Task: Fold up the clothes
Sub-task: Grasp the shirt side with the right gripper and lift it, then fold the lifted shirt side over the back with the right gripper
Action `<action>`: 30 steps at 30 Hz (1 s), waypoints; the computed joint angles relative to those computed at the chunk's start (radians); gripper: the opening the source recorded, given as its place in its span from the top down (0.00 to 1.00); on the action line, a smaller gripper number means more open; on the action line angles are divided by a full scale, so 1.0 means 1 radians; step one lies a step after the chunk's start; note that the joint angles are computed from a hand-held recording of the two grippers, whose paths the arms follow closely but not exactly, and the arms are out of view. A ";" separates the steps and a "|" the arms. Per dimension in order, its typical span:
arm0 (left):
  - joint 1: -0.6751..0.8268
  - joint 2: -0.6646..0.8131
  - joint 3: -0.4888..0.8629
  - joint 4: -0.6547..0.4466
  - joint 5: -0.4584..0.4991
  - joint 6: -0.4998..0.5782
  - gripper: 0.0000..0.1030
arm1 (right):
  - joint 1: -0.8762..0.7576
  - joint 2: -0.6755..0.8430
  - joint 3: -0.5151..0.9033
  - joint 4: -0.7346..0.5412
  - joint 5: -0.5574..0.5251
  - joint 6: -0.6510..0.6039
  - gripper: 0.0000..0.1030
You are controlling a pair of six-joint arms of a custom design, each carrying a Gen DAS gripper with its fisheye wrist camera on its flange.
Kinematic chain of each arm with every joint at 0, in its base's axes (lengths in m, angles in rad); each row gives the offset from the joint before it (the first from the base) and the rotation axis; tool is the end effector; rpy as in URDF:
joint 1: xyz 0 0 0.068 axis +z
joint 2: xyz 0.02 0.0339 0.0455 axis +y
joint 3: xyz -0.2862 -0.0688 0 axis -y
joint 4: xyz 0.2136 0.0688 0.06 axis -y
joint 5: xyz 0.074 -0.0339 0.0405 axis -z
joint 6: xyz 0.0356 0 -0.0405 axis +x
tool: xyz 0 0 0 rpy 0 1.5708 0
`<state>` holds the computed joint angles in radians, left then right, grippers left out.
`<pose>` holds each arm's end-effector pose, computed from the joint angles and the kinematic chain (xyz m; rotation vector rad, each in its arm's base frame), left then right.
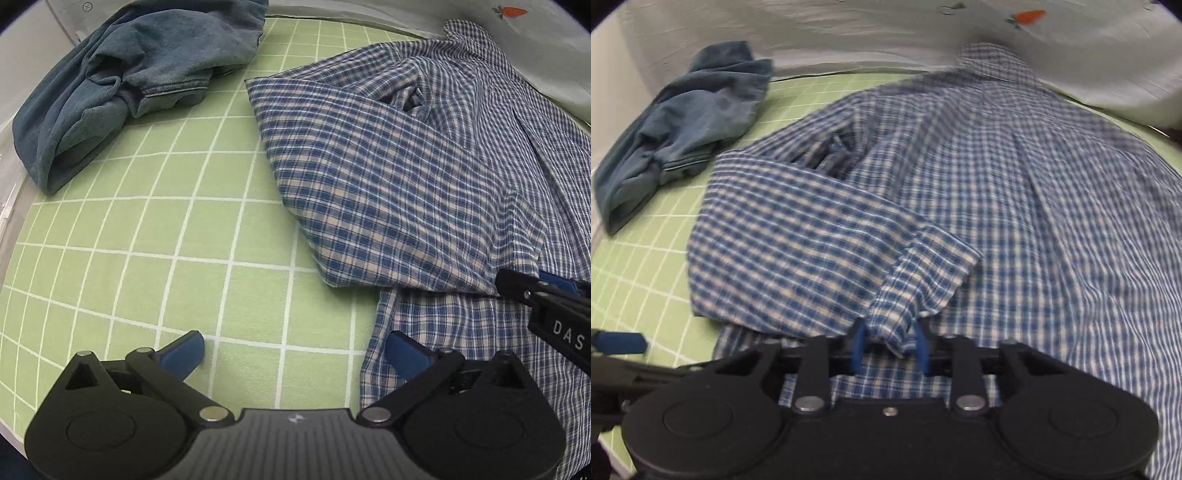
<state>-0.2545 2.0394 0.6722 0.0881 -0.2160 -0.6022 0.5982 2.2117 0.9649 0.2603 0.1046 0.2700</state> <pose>0.2753 -0.0637 0.0676 -0.5256 2.7363 0.1048 0.3131 0.2089 0.0683 -0.3787 2.5337 0.2024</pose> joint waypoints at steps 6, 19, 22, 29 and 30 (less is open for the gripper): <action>0.003 -0.040 0.017 -0.003 0.020 -0.106 0.01 | -0.097 -0.095 -0.057 0.080 -0.062 -0.199 0.85; -0.095 0.038 0.379 -0.219 -0.171 -0.186 0.01 | -0.641 0.117 0.364 0.032 -0.122 -0.313 0.87; -0.096 0.066 0.439 -0.276 -0.173 -0.214 0.01 | -0.728 0.248 0.578 -0.063 -0.049 -0.285 0.87; -0.104 0.044 0.379 -0.321 -0.170 -0.320 0.01 | -0.762 0.347 0.641 -0.077 0.025 -0.336 0.56; -0.104 0.029 0.347 -0.300 -0.167 -0.340 0.01 | -0.757 0.324 0.593 -0.046 0.031 -0.330 0.46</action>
